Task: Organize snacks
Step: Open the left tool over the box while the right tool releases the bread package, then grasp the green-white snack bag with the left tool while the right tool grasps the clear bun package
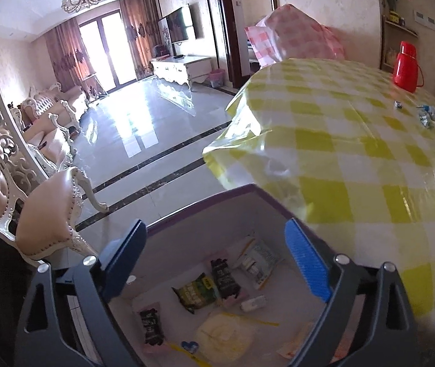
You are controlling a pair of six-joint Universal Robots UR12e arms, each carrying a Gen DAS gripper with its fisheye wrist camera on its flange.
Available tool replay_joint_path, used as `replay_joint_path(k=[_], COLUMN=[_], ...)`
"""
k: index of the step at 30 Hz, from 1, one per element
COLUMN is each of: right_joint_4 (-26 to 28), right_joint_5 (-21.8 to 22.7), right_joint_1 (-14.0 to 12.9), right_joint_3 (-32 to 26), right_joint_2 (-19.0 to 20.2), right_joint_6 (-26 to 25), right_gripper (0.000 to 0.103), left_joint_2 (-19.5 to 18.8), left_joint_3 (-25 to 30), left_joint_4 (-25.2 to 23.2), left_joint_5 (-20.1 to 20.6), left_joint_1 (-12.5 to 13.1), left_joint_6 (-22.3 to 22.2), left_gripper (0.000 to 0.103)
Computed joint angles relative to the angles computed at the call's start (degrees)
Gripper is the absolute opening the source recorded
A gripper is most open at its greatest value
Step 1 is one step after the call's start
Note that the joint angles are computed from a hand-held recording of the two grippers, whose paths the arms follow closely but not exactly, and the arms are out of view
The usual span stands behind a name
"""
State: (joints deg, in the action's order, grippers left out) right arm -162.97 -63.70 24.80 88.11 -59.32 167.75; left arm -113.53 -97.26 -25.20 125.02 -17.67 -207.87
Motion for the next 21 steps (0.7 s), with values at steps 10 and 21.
replay_joint_path(k=[10,21], right_joint_4=[-2.72,0.09], right_joint_5=[-4.62,-16.06], right_joint_1=[-5.58,-13.17], right_joint_3=[-0.10,-4.20], right_joint_2=[0.28,3.11], right_joint_6=[6.97,13.25], right_gripper=[0.087,0.087], left_joint_2=[-8.71,-34.54], left_joint_3=[18.74,56.82], left_joint_4=[-4.96,-11.65], left_joint_5=[-16.72,-23.36], left_joint_1=[-1.79,-4.41], left_joint_6=[5.53,-2.82], left_gripper=[0.101,0.101])
